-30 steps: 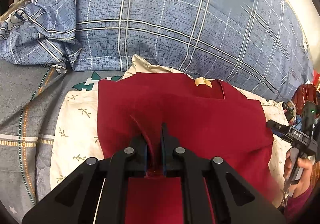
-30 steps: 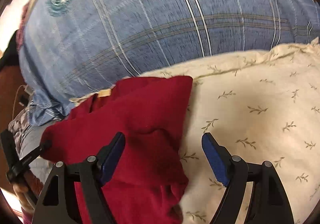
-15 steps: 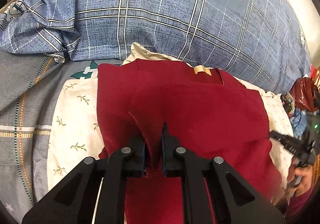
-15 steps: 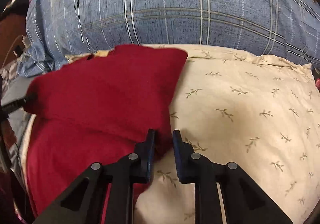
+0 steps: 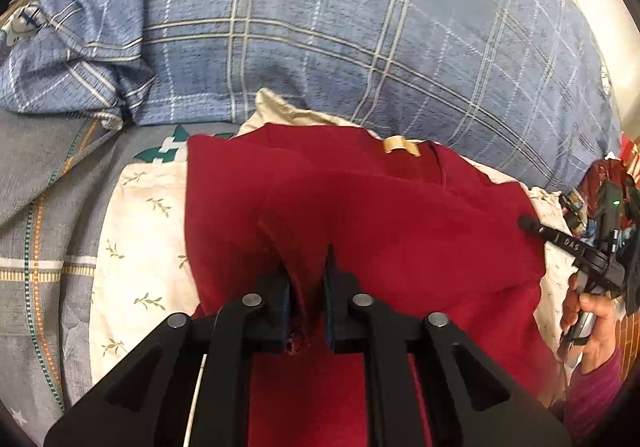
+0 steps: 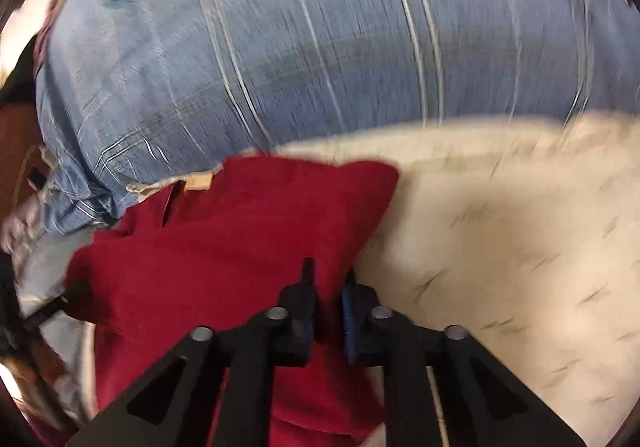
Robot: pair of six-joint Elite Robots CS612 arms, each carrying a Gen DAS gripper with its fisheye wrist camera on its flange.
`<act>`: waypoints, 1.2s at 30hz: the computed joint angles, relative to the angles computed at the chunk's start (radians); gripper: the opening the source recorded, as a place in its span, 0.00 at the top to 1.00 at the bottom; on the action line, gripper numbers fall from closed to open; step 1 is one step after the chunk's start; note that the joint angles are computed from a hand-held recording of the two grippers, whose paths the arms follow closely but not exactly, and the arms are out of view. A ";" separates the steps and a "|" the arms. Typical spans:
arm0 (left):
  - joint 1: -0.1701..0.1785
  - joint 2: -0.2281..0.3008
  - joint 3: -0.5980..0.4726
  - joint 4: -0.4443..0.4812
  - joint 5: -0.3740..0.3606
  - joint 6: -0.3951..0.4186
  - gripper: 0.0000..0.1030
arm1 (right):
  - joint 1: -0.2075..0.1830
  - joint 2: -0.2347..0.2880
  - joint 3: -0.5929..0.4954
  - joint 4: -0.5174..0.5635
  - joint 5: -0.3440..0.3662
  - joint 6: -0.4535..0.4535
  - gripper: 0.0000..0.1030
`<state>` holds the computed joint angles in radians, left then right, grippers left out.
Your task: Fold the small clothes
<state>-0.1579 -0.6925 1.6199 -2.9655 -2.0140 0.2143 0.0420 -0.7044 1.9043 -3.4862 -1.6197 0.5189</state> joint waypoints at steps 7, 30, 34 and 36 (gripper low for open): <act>-0.005 0.030 -0.020 0.003 0.076 -0.045 0.58 | 0.009 0.001 -0.032 0.136 -0.096 -0.026 0.86; -0.049 0.078 -0.023 -0.192 0.277 -0.060 0.38 | 0.049 0.000 -0.047 0.164 -0.173 -0.074 0.72; -0.048 0.075 -0.021 -0.193 0.277 -0.061 0.38 | 0.056 -0.031 -0.006 0.130 -0.176 -0.050 0.67; -0.048 0.075 -0.020 -0.195 0.277 -0.062 0.38 | 0.063 -0.046 0.019 0.098 -0.174 -0.057 0.68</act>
